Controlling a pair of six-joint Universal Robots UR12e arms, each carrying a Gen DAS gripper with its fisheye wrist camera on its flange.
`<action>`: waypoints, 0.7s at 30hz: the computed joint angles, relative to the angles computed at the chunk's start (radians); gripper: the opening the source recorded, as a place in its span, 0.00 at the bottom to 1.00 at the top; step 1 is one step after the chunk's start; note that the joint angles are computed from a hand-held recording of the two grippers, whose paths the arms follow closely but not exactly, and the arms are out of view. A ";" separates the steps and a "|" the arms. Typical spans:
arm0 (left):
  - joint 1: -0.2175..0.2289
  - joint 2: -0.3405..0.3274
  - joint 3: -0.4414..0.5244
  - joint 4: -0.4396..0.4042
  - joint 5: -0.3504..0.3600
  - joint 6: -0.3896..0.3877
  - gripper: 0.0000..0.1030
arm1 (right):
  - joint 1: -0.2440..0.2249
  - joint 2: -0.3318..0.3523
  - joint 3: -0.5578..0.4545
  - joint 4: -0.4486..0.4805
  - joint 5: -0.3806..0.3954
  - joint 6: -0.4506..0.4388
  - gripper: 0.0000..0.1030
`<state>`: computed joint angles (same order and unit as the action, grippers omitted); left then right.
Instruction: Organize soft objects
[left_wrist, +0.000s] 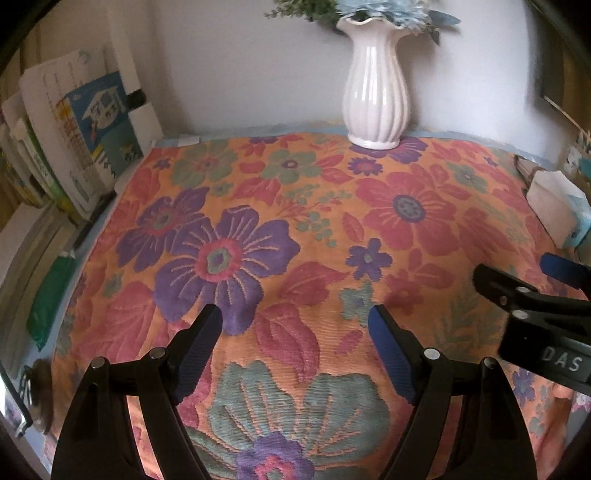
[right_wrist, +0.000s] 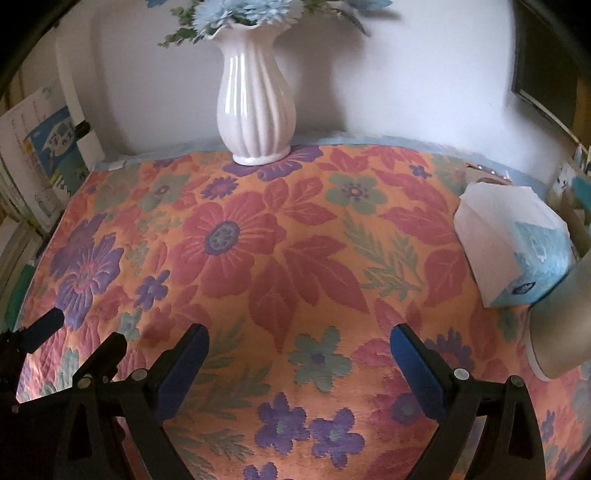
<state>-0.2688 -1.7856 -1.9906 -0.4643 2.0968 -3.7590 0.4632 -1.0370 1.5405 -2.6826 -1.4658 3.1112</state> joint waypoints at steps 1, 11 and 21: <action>0.004 0.000 -0.001 0.004 -0.004 0.002 0.78 | -0.001 -0.002 0.004 -0.006 0.001 0.004 0.95; 0.011 0.011 -0.016 0.027 -0.006 -0.020 0.80 | -0.007 -0.007 0.015 -0.027 0.018 0.020 0.95; 0.008 0.005 -0.004 -0.007 -0.004 -0.015 0.80 | -0.003 -0.008 0.013 -0.018 0.008 0.015 0.95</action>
<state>-0.2608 -1.7811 -1.9943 -0.4710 2.0931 -3.7739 0.4599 -1.0446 1.5539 -2.7007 -1.4581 3.1262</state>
